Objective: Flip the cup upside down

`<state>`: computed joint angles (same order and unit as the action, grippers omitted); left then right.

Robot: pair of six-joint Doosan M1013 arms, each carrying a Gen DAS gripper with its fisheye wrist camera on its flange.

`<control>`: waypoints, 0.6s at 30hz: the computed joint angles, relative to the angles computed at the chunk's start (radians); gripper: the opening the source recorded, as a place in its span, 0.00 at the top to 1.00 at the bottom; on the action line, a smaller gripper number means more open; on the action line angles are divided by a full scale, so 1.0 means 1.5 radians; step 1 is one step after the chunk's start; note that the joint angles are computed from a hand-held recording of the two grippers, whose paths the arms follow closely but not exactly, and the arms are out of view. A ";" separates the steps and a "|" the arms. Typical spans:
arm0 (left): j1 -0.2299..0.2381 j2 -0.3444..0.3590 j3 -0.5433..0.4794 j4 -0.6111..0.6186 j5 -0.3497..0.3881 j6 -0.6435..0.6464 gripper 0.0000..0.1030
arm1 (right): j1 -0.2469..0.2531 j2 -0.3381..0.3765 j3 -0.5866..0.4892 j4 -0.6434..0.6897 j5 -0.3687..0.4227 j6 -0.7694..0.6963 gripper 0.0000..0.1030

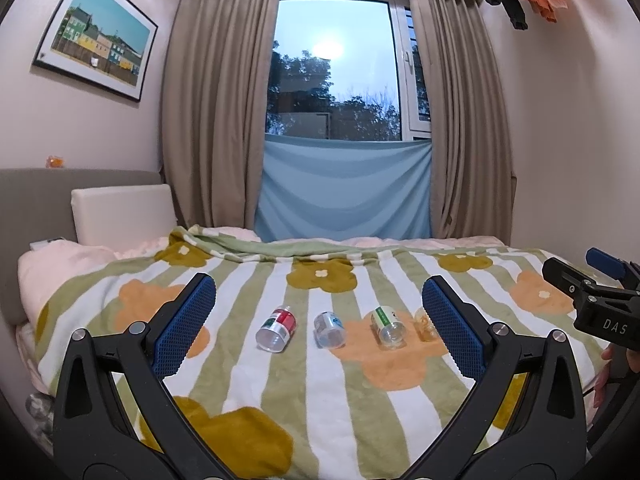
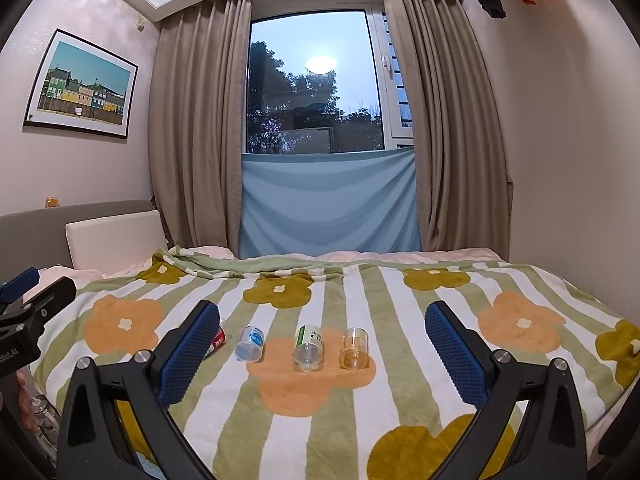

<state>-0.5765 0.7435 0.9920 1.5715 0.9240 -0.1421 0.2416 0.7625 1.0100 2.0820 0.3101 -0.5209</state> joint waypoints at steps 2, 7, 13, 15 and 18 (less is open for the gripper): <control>0.000 0.000 -0.001 -0.003 -0.002 0.004 0.00 | 0.000 0.000 0.001 0.001 -0.001 -0.003 0.00; 0.001 0.001 -0.004 -0.007 -0.005 0.008 0.00 | 0.002 -0.002 0.003 0.006 -0.005 -0.019 0.00; 0.002 0.002 -0.006 -0.014 -0.008 0.015 0.00 | 0.002 -0.003 0.003 0.016 -0.008 -0.031 0.00; 0.002 0.002 -0.007 -0.015 -0.008 0.014 0.00 | 0.003 -0.003 0.003 0.021 -0.008 -0.041 0.00; 0.002 0.004 -0.009 -0.018 -0.005 0.017 0.00 | 0.004 -0.002 0.001 0.021 -0.010 -0.042 0.00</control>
<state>-0.5737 0.7496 0.9780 1.5438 0.9159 -0.1162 0.2474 0.7594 1.0117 2.1136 0.2952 -0.5836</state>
